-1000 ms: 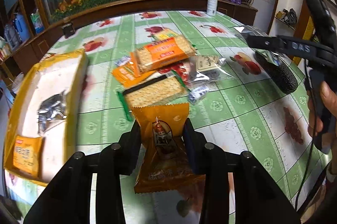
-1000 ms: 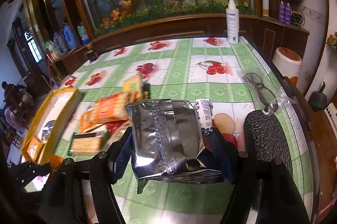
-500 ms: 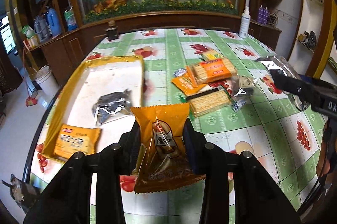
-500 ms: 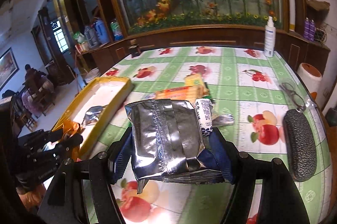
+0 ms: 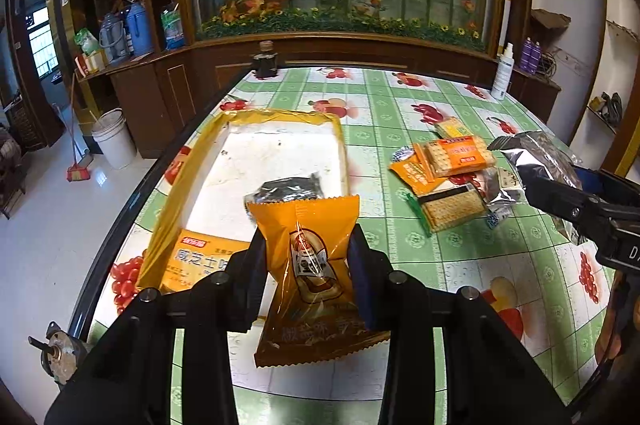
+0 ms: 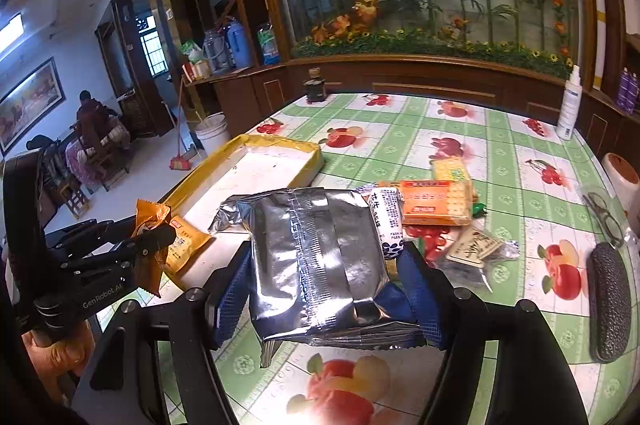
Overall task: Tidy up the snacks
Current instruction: 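Place the orange bag and foil packet into the white tray, open both grippers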
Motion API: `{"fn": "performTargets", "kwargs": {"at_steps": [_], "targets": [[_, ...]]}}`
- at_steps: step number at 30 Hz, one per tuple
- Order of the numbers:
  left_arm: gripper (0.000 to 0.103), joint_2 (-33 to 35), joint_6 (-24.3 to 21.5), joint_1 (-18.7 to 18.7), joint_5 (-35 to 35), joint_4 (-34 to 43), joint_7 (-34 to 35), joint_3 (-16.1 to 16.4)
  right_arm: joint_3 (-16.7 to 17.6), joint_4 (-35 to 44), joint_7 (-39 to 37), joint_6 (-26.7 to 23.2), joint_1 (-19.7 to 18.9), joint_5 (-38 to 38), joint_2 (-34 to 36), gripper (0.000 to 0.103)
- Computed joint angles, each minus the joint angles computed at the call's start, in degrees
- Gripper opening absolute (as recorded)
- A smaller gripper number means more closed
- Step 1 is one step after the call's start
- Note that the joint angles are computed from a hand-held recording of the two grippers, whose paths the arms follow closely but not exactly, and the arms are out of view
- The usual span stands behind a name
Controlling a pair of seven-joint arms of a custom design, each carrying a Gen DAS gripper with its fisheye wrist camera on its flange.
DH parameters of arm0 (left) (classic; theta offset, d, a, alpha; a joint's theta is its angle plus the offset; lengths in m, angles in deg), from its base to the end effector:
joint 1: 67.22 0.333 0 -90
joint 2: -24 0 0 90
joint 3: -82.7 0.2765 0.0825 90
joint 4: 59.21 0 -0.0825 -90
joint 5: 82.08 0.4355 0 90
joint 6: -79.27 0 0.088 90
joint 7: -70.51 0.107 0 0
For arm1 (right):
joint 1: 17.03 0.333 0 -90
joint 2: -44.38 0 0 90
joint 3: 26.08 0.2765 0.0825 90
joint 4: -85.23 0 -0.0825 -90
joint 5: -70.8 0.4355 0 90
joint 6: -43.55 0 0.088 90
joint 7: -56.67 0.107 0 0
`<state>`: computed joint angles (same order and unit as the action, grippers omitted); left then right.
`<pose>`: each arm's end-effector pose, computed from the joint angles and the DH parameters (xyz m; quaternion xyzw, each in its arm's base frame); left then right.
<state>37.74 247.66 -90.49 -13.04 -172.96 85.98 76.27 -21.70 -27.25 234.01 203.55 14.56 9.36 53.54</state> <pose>0.5383 -0.3743 0.3287 -0.5345 0.7367 -0.3281 0.2526 0.5130 0.4207 0.3856 -0.6409 0.6380 -0.2230 0.3641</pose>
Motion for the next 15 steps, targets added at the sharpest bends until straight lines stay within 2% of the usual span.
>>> {"fn": "performTargets", "kwargs": {"at_steps": [7,15], "targets": [[0.035,-0.7,0.8,1.7,0.6,-1.2,-2.0,0.9,-0.5,6.5,-6.5,0.7,1.1,4.8,5.7,0.072],[0.035,1.1,1.8,3.1,-4.5,-0.7,1.4,1.6,-1.6,17.5,-19.2,2.3,2.8,16.8,15.6,0.072]]}}
